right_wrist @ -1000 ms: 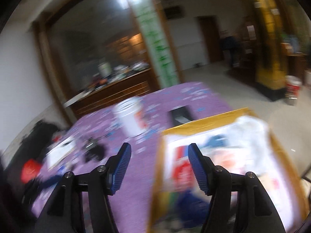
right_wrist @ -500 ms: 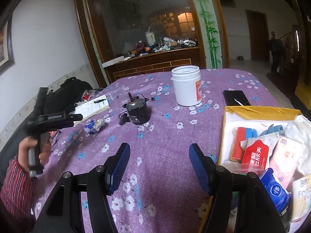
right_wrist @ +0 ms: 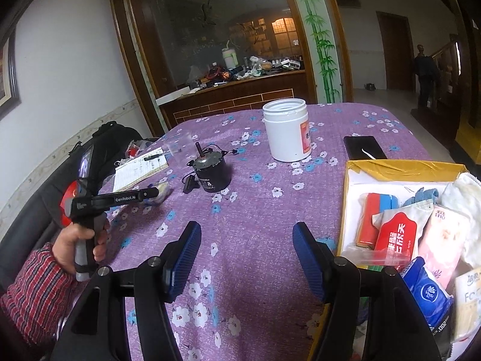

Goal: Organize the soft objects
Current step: 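Reach the left tool to the blue-and-gold wrapped Vinda roll and grasp it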

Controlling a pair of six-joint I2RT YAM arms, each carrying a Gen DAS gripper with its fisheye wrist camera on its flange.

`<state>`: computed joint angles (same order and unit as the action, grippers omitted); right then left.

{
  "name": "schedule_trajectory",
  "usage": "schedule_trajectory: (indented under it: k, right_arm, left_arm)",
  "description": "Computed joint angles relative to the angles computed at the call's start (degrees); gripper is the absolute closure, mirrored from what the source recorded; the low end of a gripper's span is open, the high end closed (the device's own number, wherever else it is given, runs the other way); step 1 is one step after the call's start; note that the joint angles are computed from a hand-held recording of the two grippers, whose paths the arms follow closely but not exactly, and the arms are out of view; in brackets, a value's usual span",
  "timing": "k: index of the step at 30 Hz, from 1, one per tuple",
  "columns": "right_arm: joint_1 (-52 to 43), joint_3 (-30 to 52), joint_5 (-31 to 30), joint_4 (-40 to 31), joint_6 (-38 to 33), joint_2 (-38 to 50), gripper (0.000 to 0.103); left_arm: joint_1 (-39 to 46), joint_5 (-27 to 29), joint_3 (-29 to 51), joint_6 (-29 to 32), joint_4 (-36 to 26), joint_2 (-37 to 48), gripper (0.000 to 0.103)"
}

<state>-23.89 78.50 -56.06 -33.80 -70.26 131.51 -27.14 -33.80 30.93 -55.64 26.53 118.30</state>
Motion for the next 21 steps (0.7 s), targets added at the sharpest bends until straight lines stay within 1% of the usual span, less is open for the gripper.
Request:
schedule_trajectory:
  k: [1,3,6,7,8,9,11,12,13,14,15,16,19,21]
  right_arm:
    - [0.1,0.0,0.0,-0.2,-0.1,0.0,0.038]
    - [0.3,-0.3,0.1,-0.2,-0.4,-0.1,0.038]
    - [0.4,-0.8,0.2,0.2,-0.7,-0.4,0.038]
    - [0.4,-0.6,0.2,0.1,-0.8,-0.2,0.038]
    - [0.4,-0.7,0.1,0.4,-0.5,-0.2,0.038]
    - [0.4,-0.5,0.1,0.2,-0.5,-0.1,0.038]
    - [0.4,-0.2,0.0,-0.1,-0.4,0.0,0.038]
    - [0.3,0.0,0.0,-0.3,-0.3,0.2,0.038]
    - [0.4,0.2,0.0,-0.6,-0.4,0.3,0.038]
    - [0.4,0.4,0.0,-0.8,-0.4,0.4,0.037]
    - [0.4,0.4,-0.1,-0.9,-0.4,0.4,0.038]
    - [0.3,0.5,-0.2,-1.3,-0.7,0.4,0.037]
    - [0.2,0.5,-0.4,-1.9,-1.2,0.3,0.038]
    - [0.3,0.6,-0.3,-2.0,-1.2,0.3,0.038]
  left_arm:
    - [-0.6,0.5,0.0,0.2,-0.2,-0.4,0.100]
    - [-1.2,3.7,-0.6,0.5,1.4,-0.5,0.101]
    - [-3.4,6.7,0.1,1.4,1.0,-0.5,0.101]
    - [-4.6,6.5,0.1,2.0,1.0,-1.0,0.101]
    - [-5.7,5.0,0.3,2.1,-1.3,-2.7,0.100]
    - [-6.3,3.7,0.5,1.9,-3.1,-3.8,0.096]
    - [-6.7,0.1,0.1,3.0,-7.4,-7.7,0.070]
    - [-6.5,-1.3,0.1,3.7,-8.4,-8.4,0.036]
    - [-6.6,-4.1,0.3,4.8,-10.4,-9.3,0.023]
    - [-6.7,-6.4,0.1,6.3,-10.4,-9.4,0.018]
    - [-6.2,-8.8,0.0,9.2,-10.1,-9.2,0.018]
    - [-5.5,-8.9,-0.2,11.8,-9.3,-9.0,0.018]
    - [-1.3,-4.4,1.0,19.2,-6.4,-5.9,0.018]
    - [0.4,-4.4,3.4,21.8,-6.7,-2.3,0.018]
